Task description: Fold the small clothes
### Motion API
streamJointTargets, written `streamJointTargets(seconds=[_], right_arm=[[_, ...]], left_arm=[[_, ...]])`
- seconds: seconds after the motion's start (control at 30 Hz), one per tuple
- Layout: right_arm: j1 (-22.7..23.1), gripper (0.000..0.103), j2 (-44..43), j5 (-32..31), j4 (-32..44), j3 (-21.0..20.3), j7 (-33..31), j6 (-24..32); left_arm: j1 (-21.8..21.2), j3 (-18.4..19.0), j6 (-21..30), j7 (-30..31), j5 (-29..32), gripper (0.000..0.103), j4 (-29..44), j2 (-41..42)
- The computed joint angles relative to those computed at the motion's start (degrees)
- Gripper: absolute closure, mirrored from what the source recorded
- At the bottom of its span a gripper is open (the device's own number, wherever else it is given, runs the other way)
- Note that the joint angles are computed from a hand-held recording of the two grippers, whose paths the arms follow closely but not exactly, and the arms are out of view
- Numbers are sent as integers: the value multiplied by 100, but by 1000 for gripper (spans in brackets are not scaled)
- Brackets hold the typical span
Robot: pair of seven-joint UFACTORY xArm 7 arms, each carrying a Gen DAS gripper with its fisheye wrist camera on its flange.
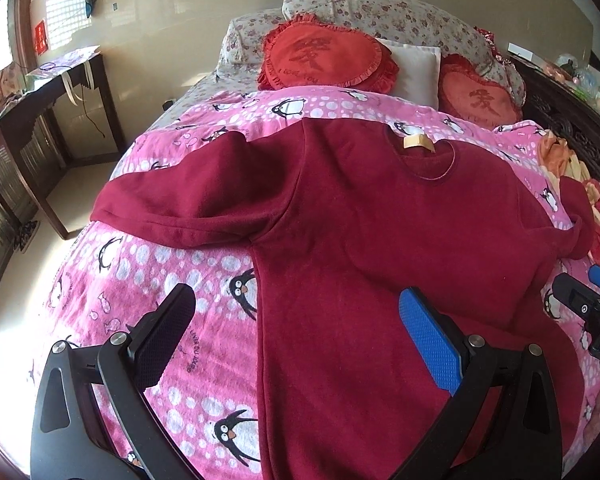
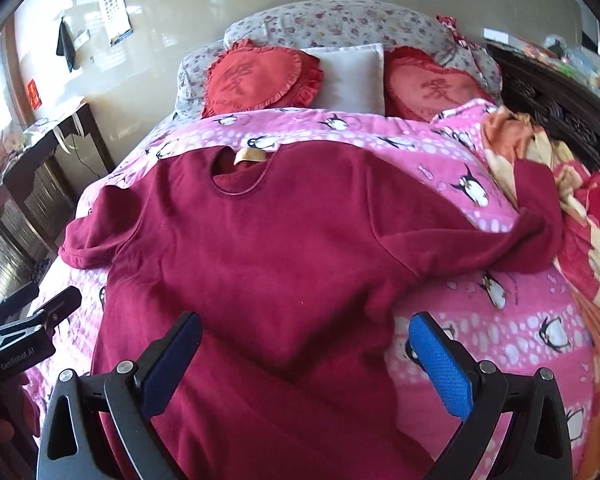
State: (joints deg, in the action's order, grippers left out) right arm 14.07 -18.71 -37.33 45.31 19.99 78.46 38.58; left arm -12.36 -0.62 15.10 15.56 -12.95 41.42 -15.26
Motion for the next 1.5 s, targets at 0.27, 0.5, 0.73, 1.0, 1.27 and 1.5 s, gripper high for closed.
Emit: streamJointTargets(seconds=[0.27, 0.5, 0.73, 1.0, 1.27, 1.5], right_arm=[[12, 0, 271, -481, 188, 65, 392, -95], [137, 0, 401, -501, 188, -66, 462, -220], [182, 0, 538, -582, 297, -125, 472, -239], [238, 0, 770, -743, 500, -219, 486, -215], [324, 0, 988, -817, 664, -368, 416, -307], [412, 0, 1160, -897, 805, -455, 356, -262]], left_arm=[[-10, -32, 48, -58, -30, 1, 43, 68], [-18, -60, 65, -88, 9, 1, 60, 81], [25, -87, 71, -168, 73, 1, 123, 188], [98, -147, 74, -281, 186, 1, 285, 376], [171, -205, 78, -420, 313, 1, 463, 575], [199, -226, 99, -480, 320, 1, 600, 711]])
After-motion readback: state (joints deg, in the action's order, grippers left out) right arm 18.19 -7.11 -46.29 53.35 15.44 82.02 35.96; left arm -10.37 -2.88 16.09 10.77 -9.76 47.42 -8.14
